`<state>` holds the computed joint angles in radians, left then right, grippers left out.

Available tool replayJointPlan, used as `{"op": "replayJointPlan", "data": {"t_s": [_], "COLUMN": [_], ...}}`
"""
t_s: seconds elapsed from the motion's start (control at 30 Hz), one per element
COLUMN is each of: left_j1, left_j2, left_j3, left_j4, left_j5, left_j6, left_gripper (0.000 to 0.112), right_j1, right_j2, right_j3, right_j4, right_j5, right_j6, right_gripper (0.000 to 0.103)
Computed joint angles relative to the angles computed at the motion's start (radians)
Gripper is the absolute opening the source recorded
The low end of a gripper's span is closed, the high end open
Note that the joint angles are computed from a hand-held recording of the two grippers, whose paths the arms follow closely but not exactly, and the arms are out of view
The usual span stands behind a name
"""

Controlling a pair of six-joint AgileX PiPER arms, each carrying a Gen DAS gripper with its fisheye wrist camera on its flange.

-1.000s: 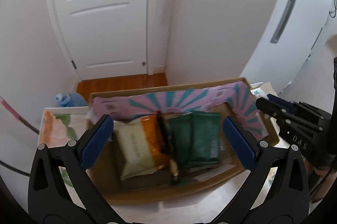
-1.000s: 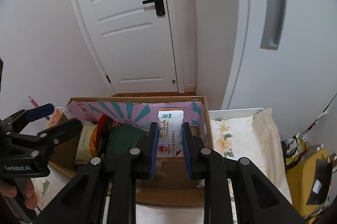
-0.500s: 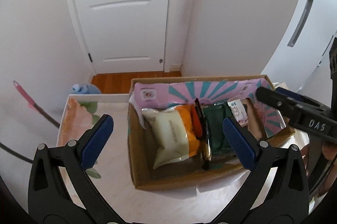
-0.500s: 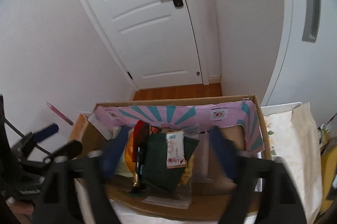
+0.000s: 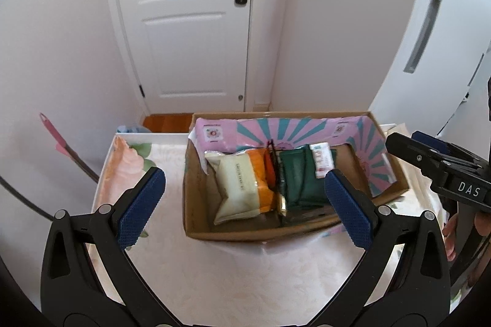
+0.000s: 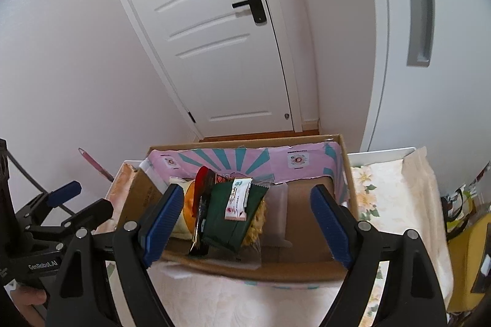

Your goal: Organize snacks

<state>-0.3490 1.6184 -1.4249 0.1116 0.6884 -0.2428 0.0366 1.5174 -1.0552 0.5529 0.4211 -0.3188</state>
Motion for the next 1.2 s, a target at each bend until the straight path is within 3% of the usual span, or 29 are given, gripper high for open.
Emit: {"op": "replayJointPlan", "data": {"t_s": [0.23,0.4,0.43,0.5,0.53,0.67,0.87,1.2], "left_j1": [-0.144,-0.285,-0.305,-0.371,-0.393,-0.449,-0.459,-0.383], "left_j2": [-0.144,-0.252,-0.264,-0.295,-0.310,-0.369,-0.437,-0.492], "left_j3": [0.039,0.043,0.044,0.051,0.055,0.082,0.121,0.192], "left_j4": [0.215,0.410,0.441,0.536,0.562,0.624,0.642,0.612], "left_j5": [0.064,0.158,0.172,0.217,0.235,0.275,0.300,0.208], "left_j6": [-0.248,-0.440,-0.465,-0.542,-0.562,-0.615,-0.632,-0.578], "left_gripper": [0.103,0.103,0.103,0.103,0.103,0.103,0.103,0.103], "right_j1": [-0.063,-0.081,-0.072,-0.068,-0.069,-0.004,0.194,0.444], "right_j2": [-0.193,-0.353,-0.388,-0.441,-0.466,-0.545,-0.606,-0.622], "right_j3": [0.062,0.084,0.087,0.096,0.103,0.108,0.121,0.141], "right_j4": [-0.014,-0.132,-0.187,-0.238,-0.253,-0.463,-0.857,-1.214], "right_j5": [0.091,0.158,0.166,0.174,0.179,0.212,0.287,0.385], "right_j6": [-0.049,-0.001,0.044,0.083,0.095,0.324,0.751,1.168], "right_gripper": [0.081,0.082,0.084,0.103,0.103,0.103,0.103,0.103]}}
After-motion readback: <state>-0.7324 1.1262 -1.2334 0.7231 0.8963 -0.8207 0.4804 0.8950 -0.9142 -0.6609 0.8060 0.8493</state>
